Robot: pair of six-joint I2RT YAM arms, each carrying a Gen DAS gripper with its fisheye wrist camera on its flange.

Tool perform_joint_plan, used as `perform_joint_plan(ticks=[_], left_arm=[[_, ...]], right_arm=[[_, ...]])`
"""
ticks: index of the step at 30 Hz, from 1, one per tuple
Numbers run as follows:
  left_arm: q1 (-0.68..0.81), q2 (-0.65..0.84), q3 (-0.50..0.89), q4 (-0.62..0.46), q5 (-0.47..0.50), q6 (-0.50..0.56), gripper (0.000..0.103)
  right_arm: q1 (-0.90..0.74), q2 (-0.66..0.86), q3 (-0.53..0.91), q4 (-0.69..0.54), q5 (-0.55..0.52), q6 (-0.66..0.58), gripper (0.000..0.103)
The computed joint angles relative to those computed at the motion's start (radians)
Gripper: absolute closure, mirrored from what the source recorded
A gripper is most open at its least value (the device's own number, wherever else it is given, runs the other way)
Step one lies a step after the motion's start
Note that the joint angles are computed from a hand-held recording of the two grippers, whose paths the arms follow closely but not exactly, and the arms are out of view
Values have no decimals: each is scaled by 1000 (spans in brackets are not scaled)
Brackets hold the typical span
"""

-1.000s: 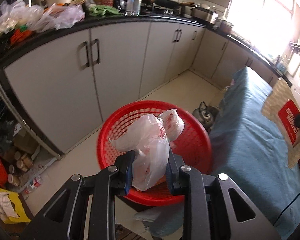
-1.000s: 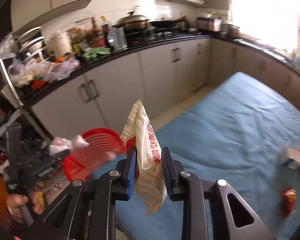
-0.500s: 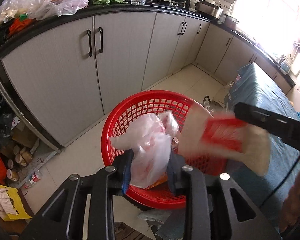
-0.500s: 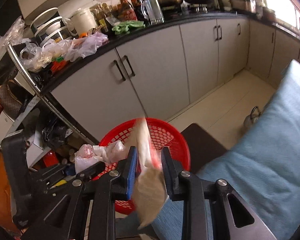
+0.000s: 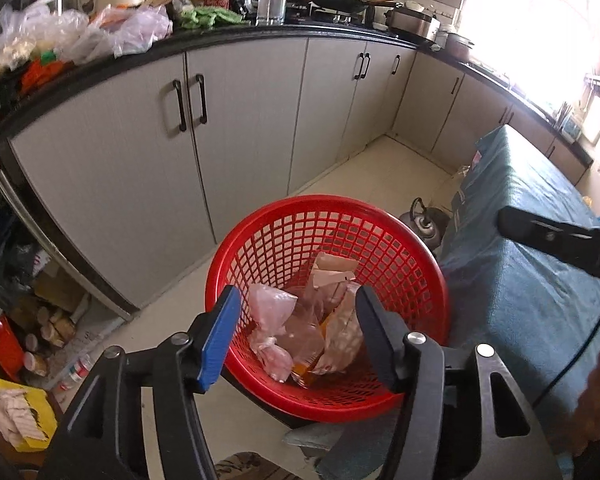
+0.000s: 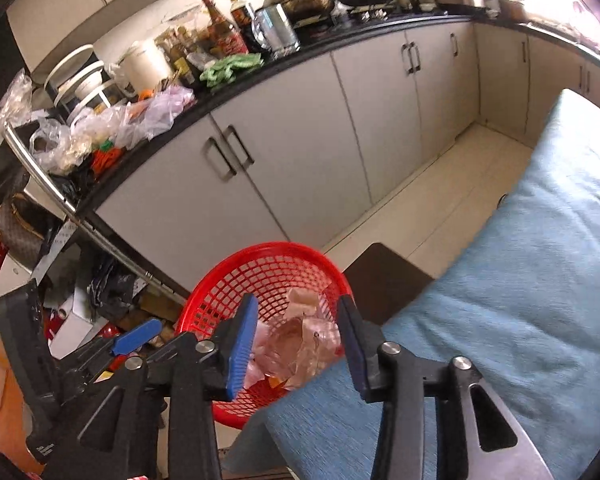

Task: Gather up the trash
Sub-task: 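Move both tools back over the table toward the remaining trash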

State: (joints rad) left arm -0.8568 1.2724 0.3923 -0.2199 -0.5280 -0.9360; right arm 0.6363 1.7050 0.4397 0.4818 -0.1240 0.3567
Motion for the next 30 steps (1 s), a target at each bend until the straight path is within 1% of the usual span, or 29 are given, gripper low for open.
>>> perform_joint_plan(ticks=[5, 13, 18, 24, 30], left_arm=[[-74, 27, 62, -83, -72, -41, 38], [-172, 81, 147, -184, -137, -111, 35], [-224, 115, 210, -251, -174, -132, 32], [-284, 165, 286, -305, -204, -155, 31], [-346, 244, 383, -363, -231, -173, 30]], right_arm=[[-25, -129, -101, -5, 24, -7, 52], [-58, -275, -223, -31, 55, -11, 51], [-121, -390, -292, -71, 34, -24, 45], [-236, -617, -369, -215, -6, -68, 38], [-395, -882, -419, -435, -83, -144, 36]])
